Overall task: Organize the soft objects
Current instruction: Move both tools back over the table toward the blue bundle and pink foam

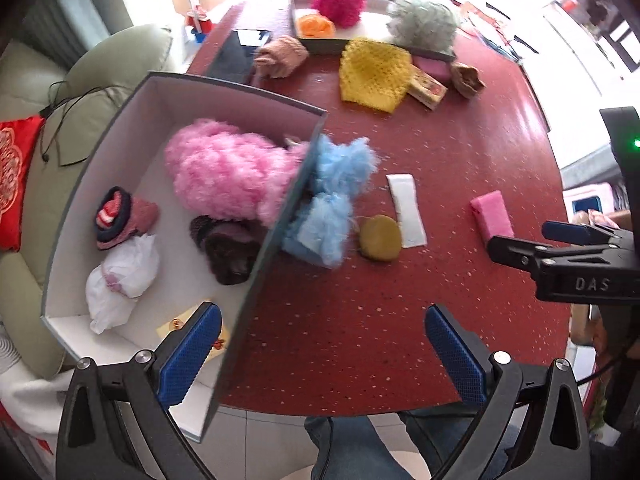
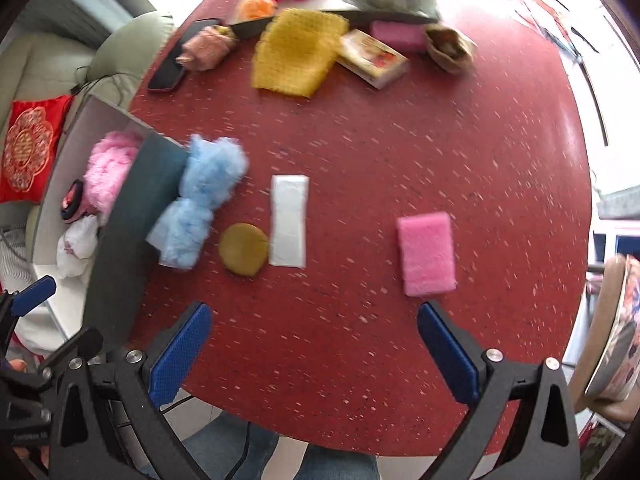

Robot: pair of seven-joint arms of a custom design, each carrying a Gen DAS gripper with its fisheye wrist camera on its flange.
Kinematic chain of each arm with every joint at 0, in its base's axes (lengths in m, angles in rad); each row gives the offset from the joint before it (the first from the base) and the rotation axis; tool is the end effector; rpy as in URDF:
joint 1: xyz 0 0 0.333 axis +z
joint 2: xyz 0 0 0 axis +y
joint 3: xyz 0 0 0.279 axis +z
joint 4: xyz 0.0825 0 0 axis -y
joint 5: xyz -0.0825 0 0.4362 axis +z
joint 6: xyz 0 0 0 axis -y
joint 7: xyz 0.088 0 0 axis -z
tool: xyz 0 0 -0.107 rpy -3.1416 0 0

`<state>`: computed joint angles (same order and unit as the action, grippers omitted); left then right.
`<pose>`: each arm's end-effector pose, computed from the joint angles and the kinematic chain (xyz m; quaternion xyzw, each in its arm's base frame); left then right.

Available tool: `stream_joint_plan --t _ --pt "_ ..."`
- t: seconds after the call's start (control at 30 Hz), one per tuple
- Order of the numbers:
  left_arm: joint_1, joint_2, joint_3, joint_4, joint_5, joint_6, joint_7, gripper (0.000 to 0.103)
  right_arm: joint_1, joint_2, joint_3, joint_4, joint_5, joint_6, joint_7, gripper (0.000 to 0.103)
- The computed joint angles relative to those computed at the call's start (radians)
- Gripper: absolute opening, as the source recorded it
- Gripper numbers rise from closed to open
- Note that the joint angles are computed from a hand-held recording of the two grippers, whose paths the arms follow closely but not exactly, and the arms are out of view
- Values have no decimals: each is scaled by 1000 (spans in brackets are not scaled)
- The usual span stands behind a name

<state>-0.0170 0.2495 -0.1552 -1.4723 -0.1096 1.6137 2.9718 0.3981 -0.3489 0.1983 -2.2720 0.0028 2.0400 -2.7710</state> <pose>0.6578 -0.1167 0.4859 0.0054 -0.9959 0.0637 0.0642 0.4297 0.2942 0.4507 -0.1079 0.9921 -0.0033 0.0639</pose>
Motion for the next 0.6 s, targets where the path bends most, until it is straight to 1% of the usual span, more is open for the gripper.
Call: stream_joint_plan --t 0.13,0.27,0.47,0.5,0.57,0.6 --pt "-15 -82 -8 -147 39 1 67 102 25 -73 18 -89 54 8 84 103" --pt "-44 -118 -12 -260 74 64 53 102 53 -122 34 -153 101 25 155 103" --pt "-72 -99 -20 -297 79 171 13 102 86 -161 43 -217 141 65 208 103" --pt "-71 -107 -21 -311 67 204 26 102 89 -165 41 -225 144 70 208 103" --pt "-73 -98 -24 -299 50 213 51 102 93 -174 37 -244 148 81 205 103" --pt "-75 -100 -26 -303 39 234 53 102 93 -179 33 -254 150 88 199 103"
